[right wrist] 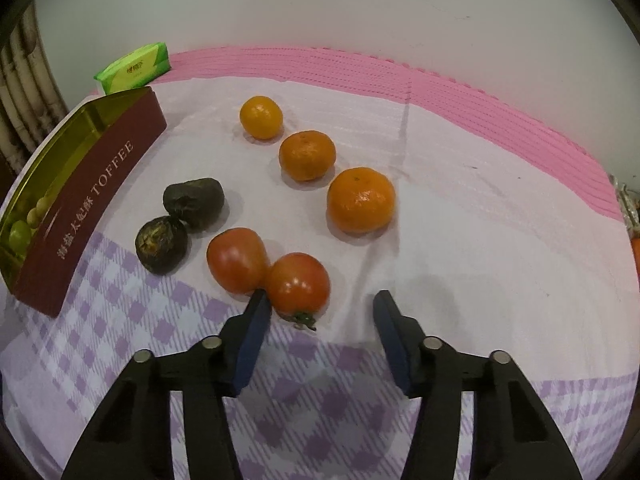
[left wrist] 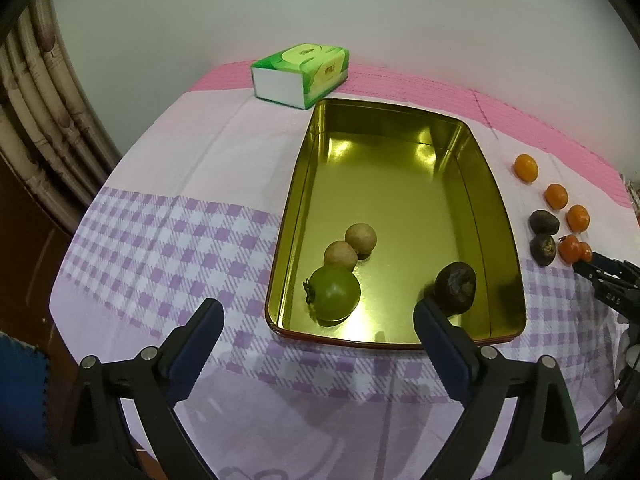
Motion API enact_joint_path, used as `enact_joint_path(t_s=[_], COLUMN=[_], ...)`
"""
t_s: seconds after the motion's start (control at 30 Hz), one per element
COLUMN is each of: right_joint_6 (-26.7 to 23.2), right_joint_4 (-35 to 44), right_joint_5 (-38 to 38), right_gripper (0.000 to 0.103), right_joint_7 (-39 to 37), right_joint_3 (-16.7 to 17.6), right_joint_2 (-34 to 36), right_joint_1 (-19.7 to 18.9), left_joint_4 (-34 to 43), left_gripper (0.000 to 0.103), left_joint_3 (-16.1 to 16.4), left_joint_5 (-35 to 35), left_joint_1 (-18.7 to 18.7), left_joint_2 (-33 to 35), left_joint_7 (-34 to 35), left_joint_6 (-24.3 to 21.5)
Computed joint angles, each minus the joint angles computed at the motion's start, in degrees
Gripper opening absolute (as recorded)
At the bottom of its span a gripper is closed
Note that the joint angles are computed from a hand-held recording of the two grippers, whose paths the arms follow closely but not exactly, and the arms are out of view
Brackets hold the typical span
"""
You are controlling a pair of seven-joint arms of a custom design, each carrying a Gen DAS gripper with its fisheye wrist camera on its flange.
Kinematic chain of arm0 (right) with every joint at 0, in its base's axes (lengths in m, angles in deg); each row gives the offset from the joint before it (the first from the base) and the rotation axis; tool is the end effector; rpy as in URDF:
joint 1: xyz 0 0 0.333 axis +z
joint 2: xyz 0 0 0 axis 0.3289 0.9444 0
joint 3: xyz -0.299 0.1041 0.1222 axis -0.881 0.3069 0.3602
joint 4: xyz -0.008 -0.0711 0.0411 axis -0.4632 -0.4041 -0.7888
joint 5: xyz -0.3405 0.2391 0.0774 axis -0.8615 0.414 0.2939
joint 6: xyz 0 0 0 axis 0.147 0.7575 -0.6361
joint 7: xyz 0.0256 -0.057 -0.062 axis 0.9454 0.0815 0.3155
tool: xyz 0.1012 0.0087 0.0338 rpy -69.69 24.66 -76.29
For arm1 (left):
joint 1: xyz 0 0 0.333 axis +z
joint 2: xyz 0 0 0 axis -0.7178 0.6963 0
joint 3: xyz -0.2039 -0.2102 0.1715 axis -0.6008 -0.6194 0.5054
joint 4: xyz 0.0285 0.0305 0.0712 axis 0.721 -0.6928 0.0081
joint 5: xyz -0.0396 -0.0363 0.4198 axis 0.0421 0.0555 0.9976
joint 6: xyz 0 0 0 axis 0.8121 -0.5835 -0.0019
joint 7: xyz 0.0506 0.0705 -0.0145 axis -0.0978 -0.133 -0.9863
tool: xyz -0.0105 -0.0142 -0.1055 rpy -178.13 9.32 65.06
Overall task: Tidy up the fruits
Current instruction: 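Reach the right gripper to a red tomato and close on it, then carry the red tomato over the gold tin and open the right gripper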
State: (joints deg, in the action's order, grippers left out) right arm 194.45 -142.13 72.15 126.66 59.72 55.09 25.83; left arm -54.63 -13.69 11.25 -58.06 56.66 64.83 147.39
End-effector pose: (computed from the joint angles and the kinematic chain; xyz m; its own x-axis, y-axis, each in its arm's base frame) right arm 0.5177 0.0824 0.4831 0.0135 -0.9988 0.0467 -0.8840 -0.0337 -0.4662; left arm 0.5429 -0.2605 0.5165 -0.0347 -0.9993 -0.0172 -0.8596 0.0386 -0.5095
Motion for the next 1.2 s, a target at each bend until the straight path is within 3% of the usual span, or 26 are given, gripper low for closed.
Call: enact_joint_path(t_s=[0.3,0.57,1.07,1.2], right_joint_6=[1.2,0.7,-0.6,-0.3], right_joint_4=[0.3,2.8,4.0,6.1], right_joint_5=[1.0,1.9,2.1,8.2], right_gripper=[0.05,0.032,0.032,0.032], right_joint_7=[-1.0,-1.8,-1.1,-6.3], right_joint_3=[-0.4,-0.4,-0.1,-0.9], right_joint_2=[1.0,2.9,1.3,1.4], right_joint_1=[0.1,0.8,1.2,3.7], left_joint_4=[0.1,0.4,-0.1,-0.2], left_gripper=[0.095,0.095,0.096,0.096], left_joint_3=[0.2,0.3,0.7,0.8], left_joint_5=[-0.4,-0.9,0.0,0.8], left_joint_1=[0.2,0.4,1.3,1.9], left_joint_2=[0.1,0.2,-0.7,-1.2], left_joint_7=[-0.2,-0.7,-4.1,-5.2], left_joint_6=[-0.4,-0.9,-1.5,-1.6])
